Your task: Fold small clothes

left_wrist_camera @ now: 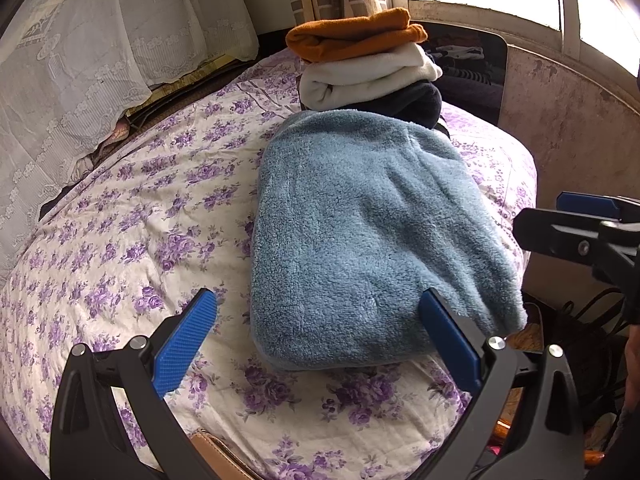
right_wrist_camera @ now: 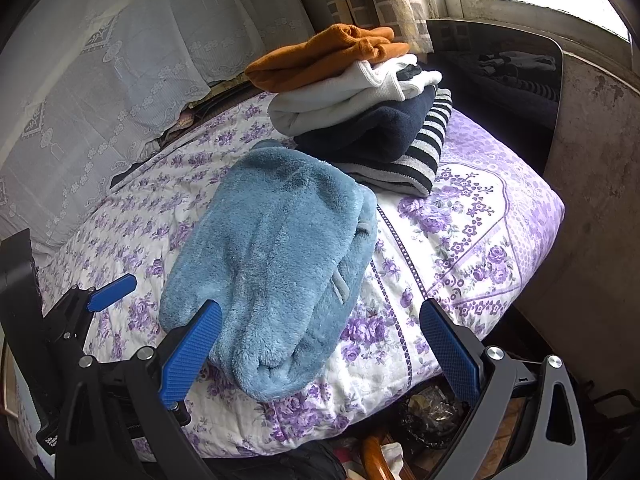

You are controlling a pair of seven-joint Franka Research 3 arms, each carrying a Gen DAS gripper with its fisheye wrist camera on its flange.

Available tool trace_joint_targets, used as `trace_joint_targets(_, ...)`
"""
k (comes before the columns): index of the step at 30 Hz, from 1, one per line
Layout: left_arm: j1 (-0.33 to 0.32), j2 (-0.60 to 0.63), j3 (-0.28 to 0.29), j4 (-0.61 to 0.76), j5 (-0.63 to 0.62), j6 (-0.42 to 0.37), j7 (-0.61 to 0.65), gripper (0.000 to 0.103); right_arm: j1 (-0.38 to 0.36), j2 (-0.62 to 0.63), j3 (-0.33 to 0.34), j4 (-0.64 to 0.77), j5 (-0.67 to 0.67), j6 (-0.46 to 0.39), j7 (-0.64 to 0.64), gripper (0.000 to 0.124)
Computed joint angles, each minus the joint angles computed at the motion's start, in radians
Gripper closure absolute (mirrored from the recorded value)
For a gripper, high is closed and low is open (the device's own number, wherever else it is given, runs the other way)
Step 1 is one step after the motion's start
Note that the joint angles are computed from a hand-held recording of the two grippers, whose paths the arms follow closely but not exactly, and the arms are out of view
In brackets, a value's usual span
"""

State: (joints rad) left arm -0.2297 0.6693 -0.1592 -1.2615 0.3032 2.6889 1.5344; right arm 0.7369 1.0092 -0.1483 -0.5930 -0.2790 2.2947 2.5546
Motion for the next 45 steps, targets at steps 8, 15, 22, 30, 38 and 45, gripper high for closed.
trace_joint_targets(8, -0.001, -0.001, 0.002, -0.002, 0.0, 0.0, -0.001, 0.004, 0.0, -0.005, -0.002, -0.008, -0.003, 0.006, 0.007, 0.024)
trace_joint_targets(15, 0.0, -0.001, 0.0, -0.001, -0.001, -0.002, 0.001, 0.004, -0.003, 0.002, 0.0, 0.004, 0.001, 0.004, 0.001, 0.024)
trace_joint_targets(22, -0.001, 0.0, 0.001, 0.001, -0.001, -0.003, 0.001, 0.004, -0.002, -0.015, -0.001, -0.025, -0.003, 0.017, 0.006, 0.024)
trace_joint_targets(30, 0.0, -0.002, 0.0, -0.003, -0.002, -0.003, 0.002, 0.004, -0.002, -0.018, 0.0, -0.03, -0.005, 0.02, 0.007, 0.024)
trace_joint_targets(38, 0.0, 0.0, 0.0, -0.001, -0.002, -0.005, 0.002, 0.004, -0.004, -0.017, 0.002, -0.029, -0.003, 0.02, 0.004, 0.024)
trace_joint_targets(45, 0.003, -0.006, 0.0, -0.016, -0.002, 0.002, 0.002, 0.004, -0.002, -0.024, 0.001, -0.042, -0.005, 0.026, 0.009, 0.024)
